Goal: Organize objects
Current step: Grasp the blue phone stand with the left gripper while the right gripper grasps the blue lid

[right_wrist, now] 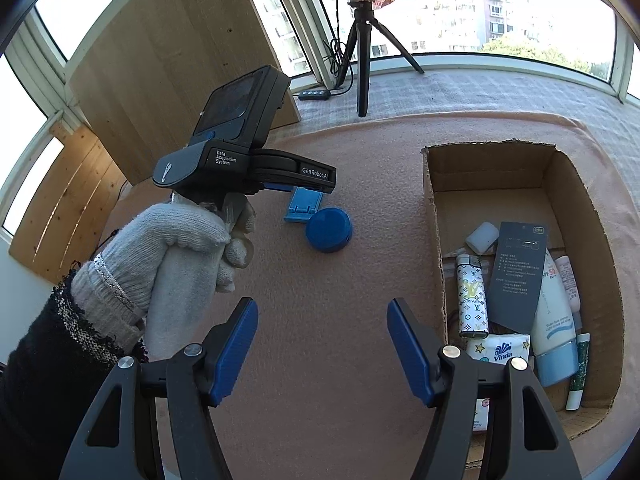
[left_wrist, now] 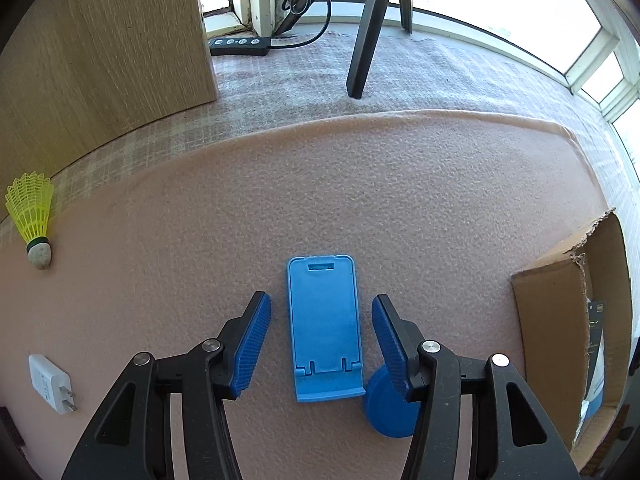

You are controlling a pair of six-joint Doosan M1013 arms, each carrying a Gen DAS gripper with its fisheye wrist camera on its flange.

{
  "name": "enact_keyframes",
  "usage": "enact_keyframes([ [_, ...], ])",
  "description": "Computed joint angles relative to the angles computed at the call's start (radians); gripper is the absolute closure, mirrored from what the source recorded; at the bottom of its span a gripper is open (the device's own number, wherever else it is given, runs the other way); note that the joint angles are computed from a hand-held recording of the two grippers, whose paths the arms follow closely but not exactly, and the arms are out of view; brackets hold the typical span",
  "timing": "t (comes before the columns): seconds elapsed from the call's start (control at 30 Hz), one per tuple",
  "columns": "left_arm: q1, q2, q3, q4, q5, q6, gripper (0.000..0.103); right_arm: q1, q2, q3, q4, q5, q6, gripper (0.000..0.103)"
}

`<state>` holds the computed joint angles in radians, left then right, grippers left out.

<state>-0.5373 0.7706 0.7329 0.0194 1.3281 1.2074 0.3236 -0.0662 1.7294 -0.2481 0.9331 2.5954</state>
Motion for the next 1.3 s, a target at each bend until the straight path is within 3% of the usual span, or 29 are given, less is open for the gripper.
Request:
enact_keyframes([
  [0.1,0.004,-0.019,0.036,0.018,-0.023,0.005,0.064,-0.006,0.009,-0.01,0.0,-0.002,-0.012,0.04],
  [0.43,0.039,-0.162,0.284,-0.005,-0.165,-0.045,0.064,-0.036,0.075,-0.052,0.047,-0.008,-0.079,0.04],
  [0.67,0.051,-0.255,0.433,-0.03,-0.242,-0.057,0.064,-0.097,0.142,-0.076,0.156,-0.001,-0.113,0.04],
  [0.87,0.051,-0.293,0.483,-0.024,-0.267,-0.07,0.056,-0.105,0.213,-0.132,0.116,0.081,-0.114,0.042],
  [1.17,0.037,-0.28,0.482,0.01,-0.251,-0.071,0.059,-0.113,0.278,-0.183,0.085,0.185,-0.148,0.043],
  [1.2,0.036,-0.28,0.482,0.017,-0.25,-0.075,0.064,-0.113,0.283,-0.187,0.086,0.191,-0.154,0.046],
  [1.3,0.037,-0.279,0.482,0.017,-0.254,-0.075,0.064,-0.107,0.293,-0.195,0.066,0.214,-0.165,0.056],
])
